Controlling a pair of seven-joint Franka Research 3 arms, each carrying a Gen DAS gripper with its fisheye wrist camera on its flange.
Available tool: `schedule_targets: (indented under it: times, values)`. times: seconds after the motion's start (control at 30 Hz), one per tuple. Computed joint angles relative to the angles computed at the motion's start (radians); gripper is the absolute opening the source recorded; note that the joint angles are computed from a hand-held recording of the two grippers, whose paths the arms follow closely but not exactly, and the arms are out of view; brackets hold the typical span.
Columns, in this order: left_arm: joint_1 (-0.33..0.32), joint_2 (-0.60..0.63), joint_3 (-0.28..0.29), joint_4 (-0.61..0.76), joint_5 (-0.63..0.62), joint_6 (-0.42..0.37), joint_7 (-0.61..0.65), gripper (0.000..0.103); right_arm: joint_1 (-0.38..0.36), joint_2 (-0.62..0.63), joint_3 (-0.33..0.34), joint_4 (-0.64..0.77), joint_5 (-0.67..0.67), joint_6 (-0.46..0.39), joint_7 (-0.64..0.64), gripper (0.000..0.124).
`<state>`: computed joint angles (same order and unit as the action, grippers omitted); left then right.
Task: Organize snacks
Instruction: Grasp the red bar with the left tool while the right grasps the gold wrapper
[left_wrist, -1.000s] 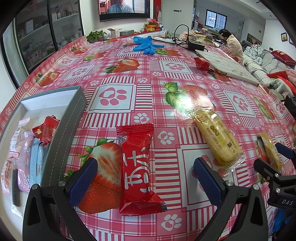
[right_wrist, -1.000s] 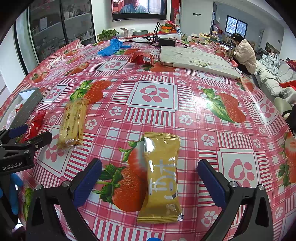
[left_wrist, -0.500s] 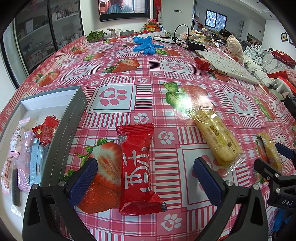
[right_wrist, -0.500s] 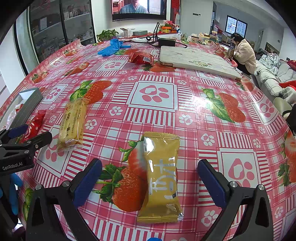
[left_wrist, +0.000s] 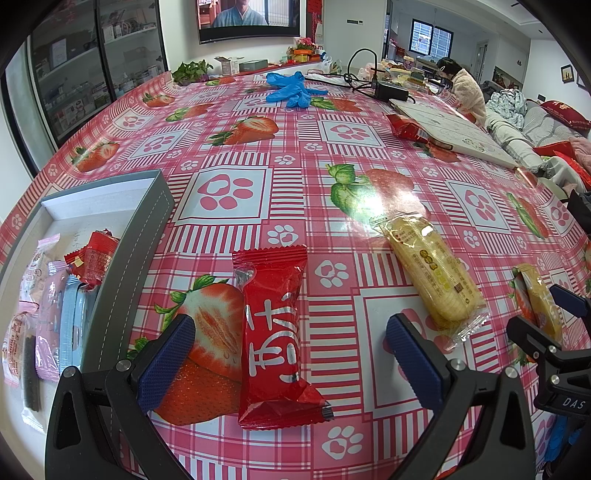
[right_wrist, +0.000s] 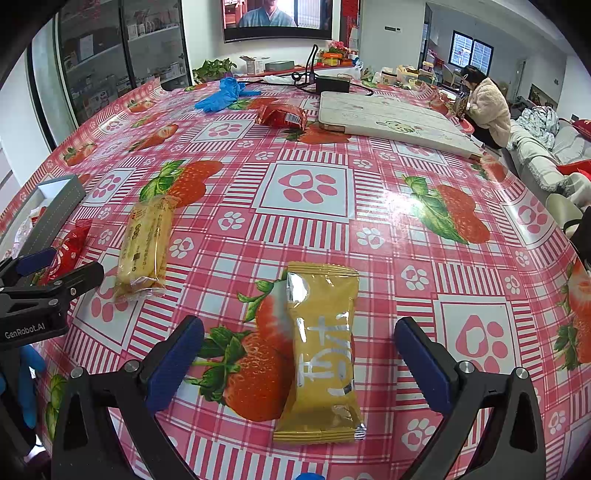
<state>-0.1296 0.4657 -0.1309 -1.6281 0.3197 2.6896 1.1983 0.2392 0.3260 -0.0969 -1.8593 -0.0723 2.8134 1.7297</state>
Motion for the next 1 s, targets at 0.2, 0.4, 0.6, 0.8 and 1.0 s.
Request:
schedule_targets:
  times: [0.2, 0.4, 0.6, 0.8, 1.0]
  values:
    - [0.004, 0.003, -0.007, 0.012, -0.010, -0.018, 0.017, 0.103, -0.002, 0.004, 0.001, 0.036, 0.001, -0.083, 0.004, 0.103]
    - [-0.005, 0.003, -0.007, 0.029, -0.020, -0.058, 0.004, 0.093, -0.006, -0.018, 0.018, 0.052, -0.008, -0.160, 0.022, 0.052]
    - [0.060, -0.026, -0.096, 0.005, -0.154, -0.066, 0.144, 0.023, -0.113, -0.064, 0.114, 0.002, 0.282, -0.163, -0.126, 0.025]
    - [0.131, -0.078, -0.152, -0.058, -0.402, -0.066, 0.253, 0.023, -0.119, -0.100, 0.125, -0.027, 0.424, -0.167, -0.213, 0.025]
    - [0.131, -0.177, -0.132, -0.145, -0.471, -0.027, 0.309, 0.023, -0.101, -0.110, 0.138, -0.011, 0.487, -0.172, -0.271, 0.025]
